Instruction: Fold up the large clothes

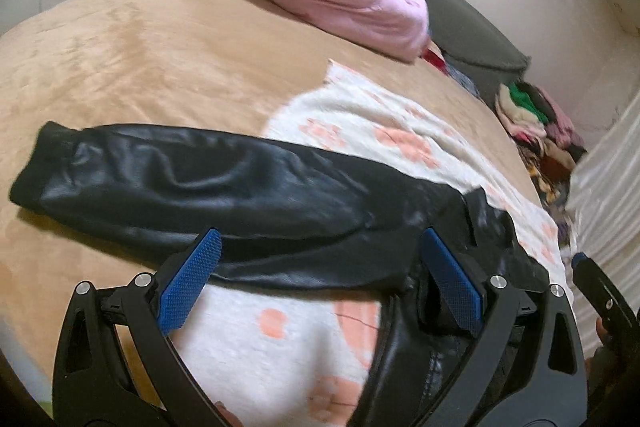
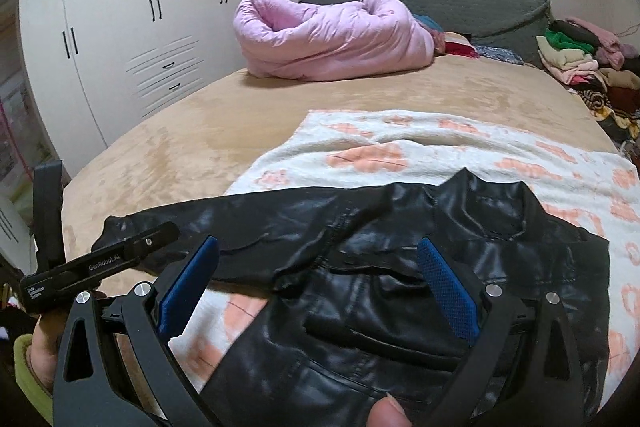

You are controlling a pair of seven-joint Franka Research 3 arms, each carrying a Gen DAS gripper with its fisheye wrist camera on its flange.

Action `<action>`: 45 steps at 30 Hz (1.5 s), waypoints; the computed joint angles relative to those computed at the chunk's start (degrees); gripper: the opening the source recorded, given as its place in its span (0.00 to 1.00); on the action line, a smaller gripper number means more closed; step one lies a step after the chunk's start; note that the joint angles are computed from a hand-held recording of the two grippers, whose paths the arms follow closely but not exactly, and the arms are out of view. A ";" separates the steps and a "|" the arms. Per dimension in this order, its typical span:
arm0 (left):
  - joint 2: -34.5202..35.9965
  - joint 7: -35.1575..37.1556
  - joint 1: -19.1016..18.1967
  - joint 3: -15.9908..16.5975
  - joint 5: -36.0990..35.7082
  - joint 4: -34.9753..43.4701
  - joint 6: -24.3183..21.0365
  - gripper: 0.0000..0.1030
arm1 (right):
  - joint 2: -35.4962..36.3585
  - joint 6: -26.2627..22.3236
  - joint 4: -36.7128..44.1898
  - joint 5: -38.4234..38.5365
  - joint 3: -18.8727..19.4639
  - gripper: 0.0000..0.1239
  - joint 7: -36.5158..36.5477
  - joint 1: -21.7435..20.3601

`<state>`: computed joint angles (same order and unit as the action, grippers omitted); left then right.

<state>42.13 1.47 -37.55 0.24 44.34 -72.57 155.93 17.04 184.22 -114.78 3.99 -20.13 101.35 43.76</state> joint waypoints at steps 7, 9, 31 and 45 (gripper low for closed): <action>-4.28 -9.91 -0.66 2.87 4.84 -6.41 -0.45 0.91 | 2.52 -2.46 4.70 -1.77 4.02 0.80 -0.94 -2.52; -5.05 -12.32 -0.17 2.73 6.12 -7.69 -0.83 0.91 | 3.34 -3.12 6.26 -2.19 5.82 0.80 -1.48 -3.78; -11.75 -31.94 6.91 -1.76 11.68 -20.41 -7.25 0.91 | 10.96 -8.52 17.72 -0.97 17.78 0.80 -7.27 -11.18; -8.51 -34.27 6.98 0.94 15.46 -18.11 -2.91 0.22 | 6.84 -6.21 10.39 1.14 14.99 0.80 -5.10 -11.13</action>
<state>33.62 -32.80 -30.57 1.17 59.80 -90.68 153.02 23.87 178.01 -104.39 5.13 -5.14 96.25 32.63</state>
